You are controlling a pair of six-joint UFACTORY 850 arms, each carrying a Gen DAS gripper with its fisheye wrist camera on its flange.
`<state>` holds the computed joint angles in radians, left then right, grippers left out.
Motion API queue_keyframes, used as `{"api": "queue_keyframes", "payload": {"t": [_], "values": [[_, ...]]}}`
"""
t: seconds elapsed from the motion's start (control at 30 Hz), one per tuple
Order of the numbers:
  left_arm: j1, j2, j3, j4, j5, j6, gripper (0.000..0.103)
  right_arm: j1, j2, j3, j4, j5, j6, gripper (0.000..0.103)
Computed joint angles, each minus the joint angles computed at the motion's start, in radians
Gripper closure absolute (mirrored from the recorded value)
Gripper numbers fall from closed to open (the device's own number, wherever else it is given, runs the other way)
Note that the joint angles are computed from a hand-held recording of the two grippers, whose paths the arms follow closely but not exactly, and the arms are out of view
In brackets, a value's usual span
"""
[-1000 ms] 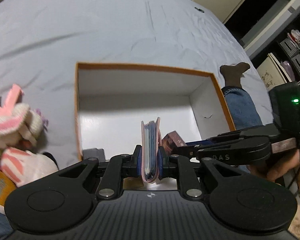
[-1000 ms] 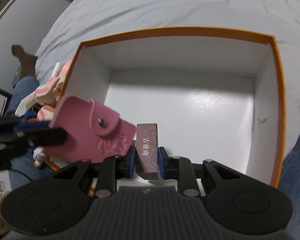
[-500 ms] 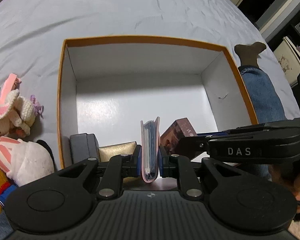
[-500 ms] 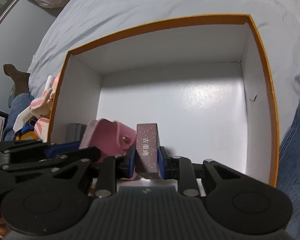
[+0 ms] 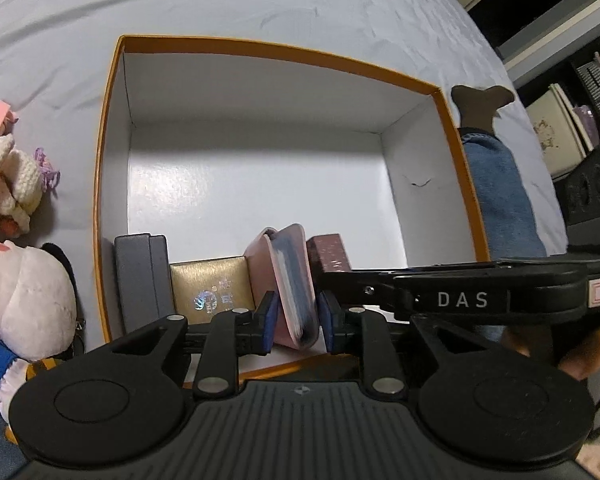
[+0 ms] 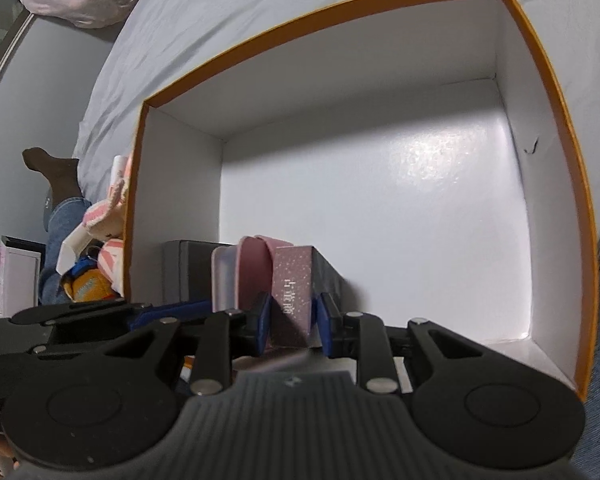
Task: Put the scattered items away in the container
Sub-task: 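Lower the pink wallet into the box with the left tool while the right tool holds the card box, then open both tools releasing the wallet and card box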
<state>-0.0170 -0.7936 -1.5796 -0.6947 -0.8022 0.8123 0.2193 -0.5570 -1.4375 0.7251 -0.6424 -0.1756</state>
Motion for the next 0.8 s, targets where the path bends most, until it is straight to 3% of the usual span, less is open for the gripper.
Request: {"api": "queue_keyframes", "payload": {"t": [0.5,0.8], "values": [[0.02,0.017,0.015,-0.048,-0.033,0.085,0.078,0.001,-0.004,-0.005,0.047,-0.028,-0.052,0.073],[0.025,0.043,0.043,-0.063,-0.014,0.133,0.078,0.004,0.011,0.008,0.046,-0.016,-0.071,0.076]]}}
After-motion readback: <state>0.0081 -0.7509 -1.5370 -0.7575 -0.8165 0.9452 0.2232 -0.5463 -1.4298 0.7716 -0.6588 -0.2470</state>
